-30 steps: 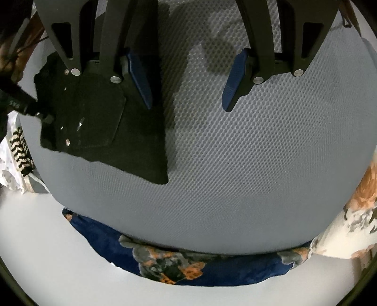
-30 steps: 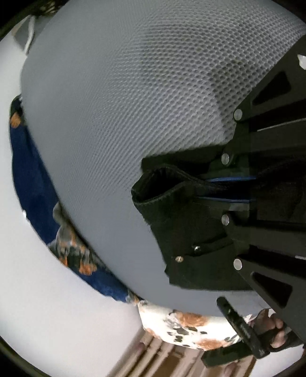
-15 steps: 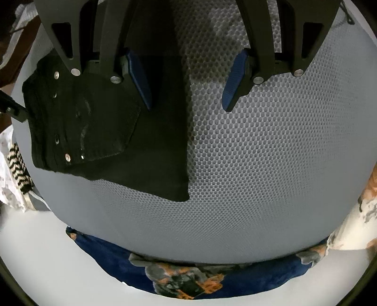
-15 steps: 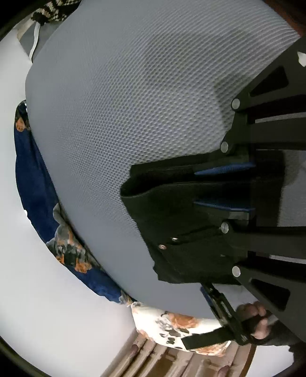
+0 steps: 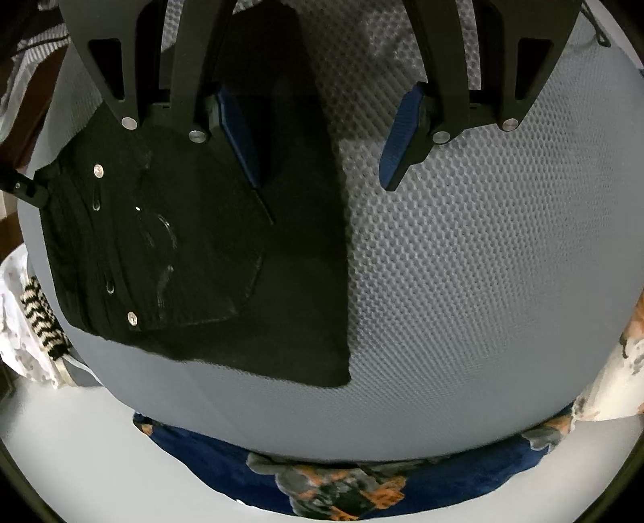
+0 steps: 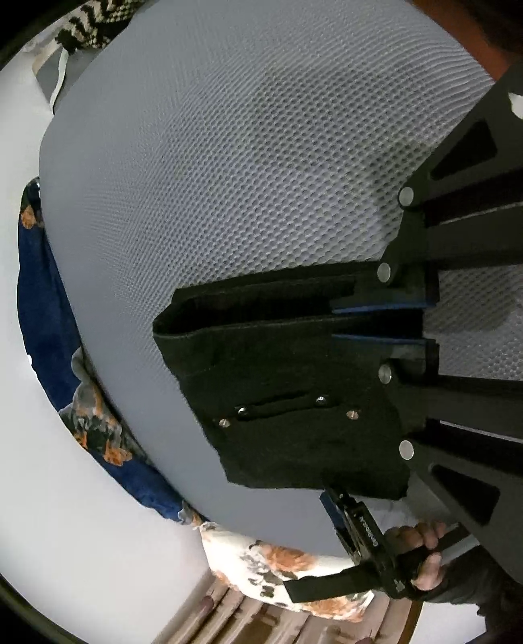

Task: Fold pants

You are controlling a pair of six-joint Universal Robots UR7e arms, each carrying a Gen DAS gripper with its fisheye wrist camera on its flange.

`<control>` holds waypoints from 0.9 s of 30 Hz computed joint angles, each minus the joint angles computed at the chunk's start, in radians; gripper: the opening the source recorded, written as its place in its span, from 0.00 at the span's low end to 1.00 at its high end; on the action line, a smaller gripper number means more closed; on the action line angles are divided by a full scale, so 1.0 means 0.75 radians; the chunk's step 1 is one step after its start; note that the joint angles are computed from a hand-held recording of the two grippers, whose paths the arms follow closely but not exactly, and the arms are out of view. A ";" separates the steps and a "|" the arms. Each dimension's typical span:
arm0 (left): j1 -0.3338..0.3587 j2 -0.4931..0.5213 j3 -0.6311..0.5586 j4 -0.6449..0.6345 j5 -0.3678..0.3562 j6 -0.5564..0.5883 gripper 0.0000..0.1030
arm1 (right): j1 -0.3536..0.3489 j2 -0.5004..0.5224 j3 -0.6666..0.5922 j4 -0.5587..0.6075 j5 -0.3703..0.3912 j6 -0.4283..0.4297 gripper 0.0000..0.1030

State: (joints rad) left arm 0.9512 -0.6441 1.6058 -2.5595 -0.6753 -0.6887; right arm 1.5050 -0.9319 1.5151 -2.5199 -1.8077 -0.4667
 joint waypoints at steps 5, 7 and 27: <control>-0.007 0.006 0.026 -0.038 -0.010 0.021 0.61 | -0.005 0.026 -0.013 -0.004 -0.051 -0.006 0.08; -0.006 0.009 0.025 -0.048 -0.007 0.029 0.61 | -0.002 0.032 -0.021 0.003 -0.065 -0.010 0.08; 0.007 0.026 -0.003 -0.006 0.039 -0.031 0.84 | 0.039 0.050 -0.053 -0.024 -0.156 -0.041 0.34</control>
State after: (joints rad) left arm 0.9566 -0.6249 1.6032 -2.5636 -0.6461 -0.7120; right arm 1.5344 -0.8946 1.4752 -2.5376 -1.9247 -0.4972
